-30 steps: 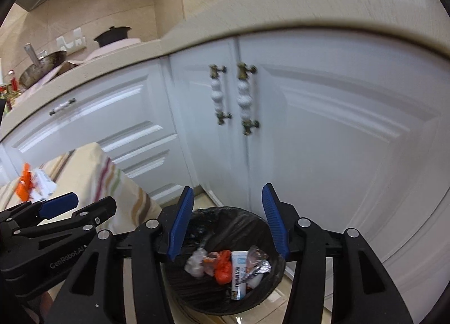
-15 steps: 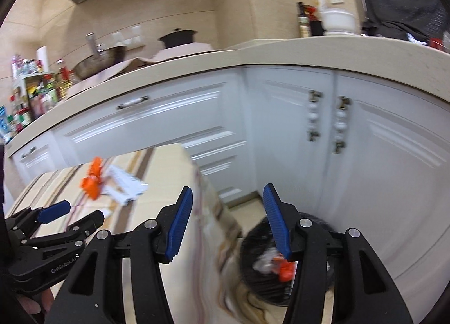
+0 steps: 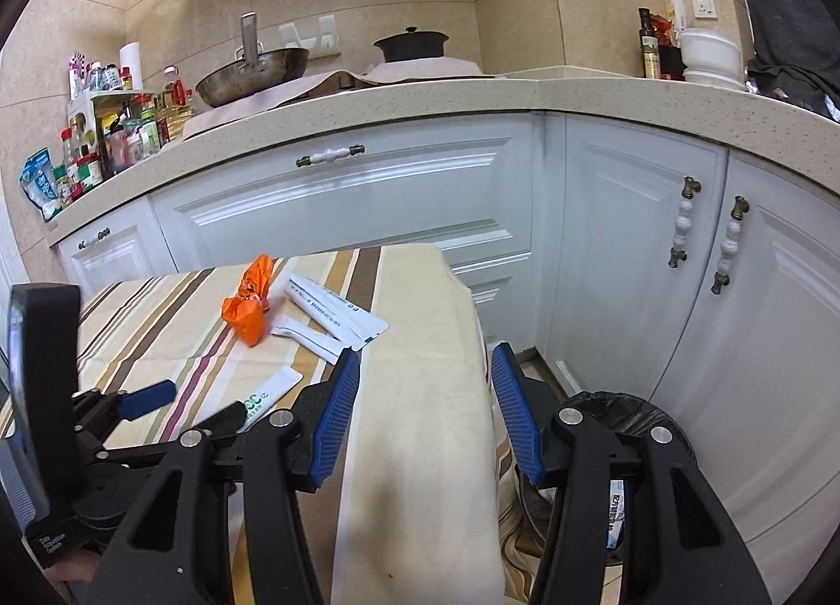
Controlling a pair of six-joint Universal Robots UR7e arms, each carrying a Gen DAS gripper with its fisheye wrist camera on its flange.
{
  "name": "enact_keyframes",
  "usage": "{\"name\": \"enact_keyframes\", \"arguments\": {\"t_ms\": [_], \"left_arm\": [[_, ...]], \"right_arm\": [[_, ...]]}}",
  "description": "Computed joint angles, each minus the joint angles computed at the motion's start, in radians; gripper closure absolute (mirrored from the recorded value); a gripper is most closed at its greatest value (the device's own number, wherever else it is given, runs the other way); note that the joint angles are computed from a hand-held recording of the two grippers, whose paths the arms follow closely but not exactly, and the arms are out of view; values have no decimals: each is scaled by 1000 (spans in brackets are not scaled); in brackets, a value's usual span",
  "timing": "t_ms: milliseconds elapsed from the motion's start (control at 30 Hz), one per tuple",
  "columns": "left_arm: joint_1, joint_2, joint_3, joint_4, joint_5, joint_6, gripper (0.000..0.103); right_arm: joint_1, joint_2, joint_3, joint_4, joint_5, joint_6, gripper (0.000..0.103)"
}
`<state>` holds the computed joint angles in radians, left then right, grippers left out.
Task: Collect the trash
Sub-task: 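Grasp the white toothpaste tube with the left tool, then grasp the small white paper packet with the right tool while the left tool holds the tube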
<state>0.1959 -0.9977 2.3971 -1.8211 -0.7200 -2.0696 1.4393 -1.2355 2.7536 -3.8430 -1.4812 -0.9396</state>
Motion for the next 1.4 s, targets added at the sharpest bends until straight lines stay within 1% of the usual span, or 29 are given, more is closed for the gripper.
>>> {"name": "enact_keyframes", "arguments": {"t_ms": [133, 167, 200, 233, 300, 333, 367, 467, 500, 600, 767, 967, 1133, 1233, 1400], "left_arm": [[39, -14, 29, -124, -8, 92, 33], [51, -16, 36, -160, -15, 120, 38], [60, -17, 43, -191, -19, 144, 50], [68, -21, 54, -231, -22, 168, 54], [62, -25, 60, -238, -18, 168, 71], [60, -27, 64, -244, -18, 175, 74], [54, -28, 68, -248, -19, 180, 84], [39, -36, 79, -249, -25, 171, 88], [28, -42, 83, -233, -25, 150, 88], [0, -66, 84, -148, -30, 75, 89], [-47, -154, 111, 0, -71, -77, 89], [-88, -266, 137, 179, -132, -226, 89], [-108, -339, 160, 271, -167, -298, 89], [-115, -375, 169, 321, -185, -332, 89], [-122, -428, 190, 365, -200, -368, 89]], "right_arm": [[6, 4, -8, 12, -8, 6, 51], [6, 3, -10, 16, -9, 6, 51], [6, 2, -12, 20, -9, 6, 51], [8, 2, -14, 24, -11, 8, 51], [10, 1, -20, 37, -15, 11, 50], [12, 1, -24, 47, -17, 13, 49], [14, 4, -27, 51, -19, 14, 49], [31, 19, -38, 67, -30, 10, 49], [41, 28, -43, 69, -35, 7, 49], [73, 51, -60, 94, -52, 4, 49], [128, 109, -96, 130, -75, 13, 49], [184, 197, -148, 129, -110, 36, 49], [220, 266, -186, 115, -148, 46, 49], [242, 299, -215, 128, -186, 58, 49], [270, 332, -265, 187, -256, 85, 49]]}}
